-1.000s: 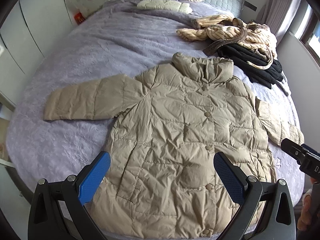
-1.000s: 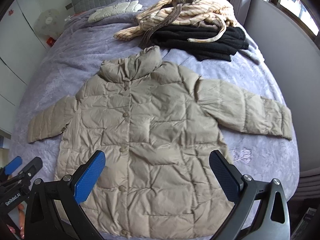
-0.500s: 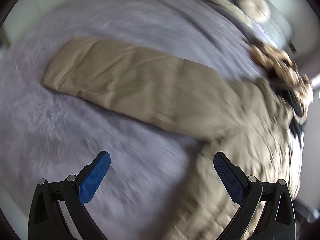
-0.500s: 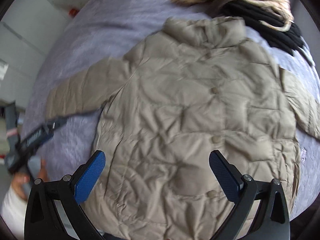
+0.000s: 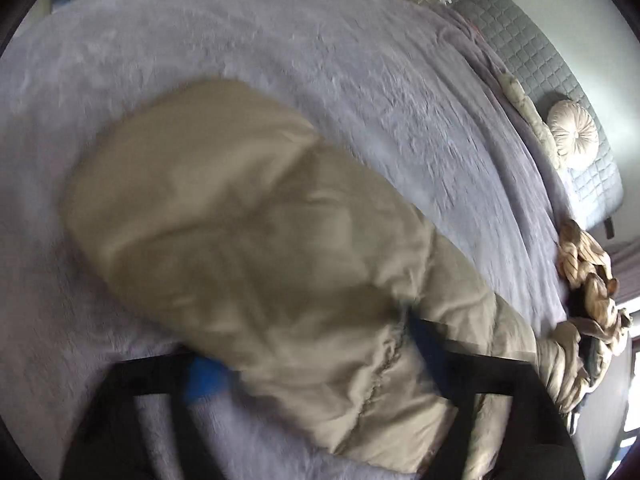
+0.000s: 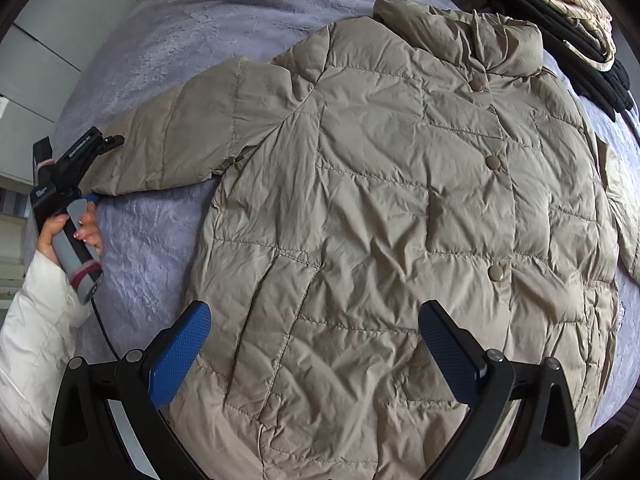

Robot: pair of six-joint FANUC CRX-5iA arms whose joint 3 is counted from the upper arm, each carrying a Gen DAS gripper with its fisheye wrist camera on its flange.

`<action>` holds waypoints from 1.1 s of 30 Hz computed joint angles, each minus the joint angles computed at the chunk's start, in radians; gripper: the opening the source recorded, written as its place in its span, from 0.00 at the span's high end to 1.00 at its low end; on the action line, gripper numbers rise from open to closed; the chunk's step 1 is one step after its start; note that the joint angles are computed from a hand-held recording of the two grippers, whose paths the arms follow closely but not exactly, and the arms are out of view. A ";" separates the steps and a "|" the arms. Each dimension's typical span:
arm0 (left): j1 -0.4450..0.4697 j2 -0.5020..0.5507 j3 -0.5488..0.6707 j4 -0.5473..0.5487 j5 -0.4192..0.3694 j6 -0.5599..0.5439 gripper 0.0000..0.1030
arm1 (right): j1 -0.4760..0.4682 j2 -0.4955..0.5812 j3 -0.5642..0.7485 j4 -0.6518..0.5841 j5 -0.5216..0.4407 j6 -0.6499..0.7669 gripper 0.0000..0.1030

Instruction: Fold large clothes

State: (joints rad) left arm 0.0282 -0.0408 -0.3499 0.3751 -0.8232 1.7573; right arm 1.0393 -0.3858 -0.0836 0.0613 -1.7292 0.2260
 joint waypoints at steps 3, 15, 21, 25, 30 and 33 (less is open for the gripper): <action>0.016 0.002 -0.053 0.191 0.050 -0.163 0.94 | -0.043 0.002 -0.031 0.030 0.050 0.051 0.00; -0.098 -0.140 0.054 0.218 0.111 -0.283 0.94 | -0.370 0.134 -0.123 -0.104 0.535 0.359 0.84; -0.279 -0.088 0.176 0.245 0.098 -0.322 0.94 | -0.425 0.221 -0.096 -0.225 0.561 0.554 0.85; -0.430 -0.020 0.255 0.256 0.102 -0.370 0.94 | -0.545 0.111 -0.128 -0.338 0.564 0.552 0.85; -0.659 0.195 0.512 0.111 0.012 -0.328 0.94 | -0.633 -0.113 -0.226 -0.211 0.454 0.418 0.85; -0.782 0.345 0.698 -0.085 -0.089 -0.224 0.94 | -0.704 -0.231 -0.280 -0.115 0.326 0.354 0.85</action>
State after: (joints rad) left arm -0.7536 0.3043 0.3478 0.2901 -0.9126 1.5331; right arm 0.3350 -0.6165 -0.3641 -0.0538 -1.4030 0.5799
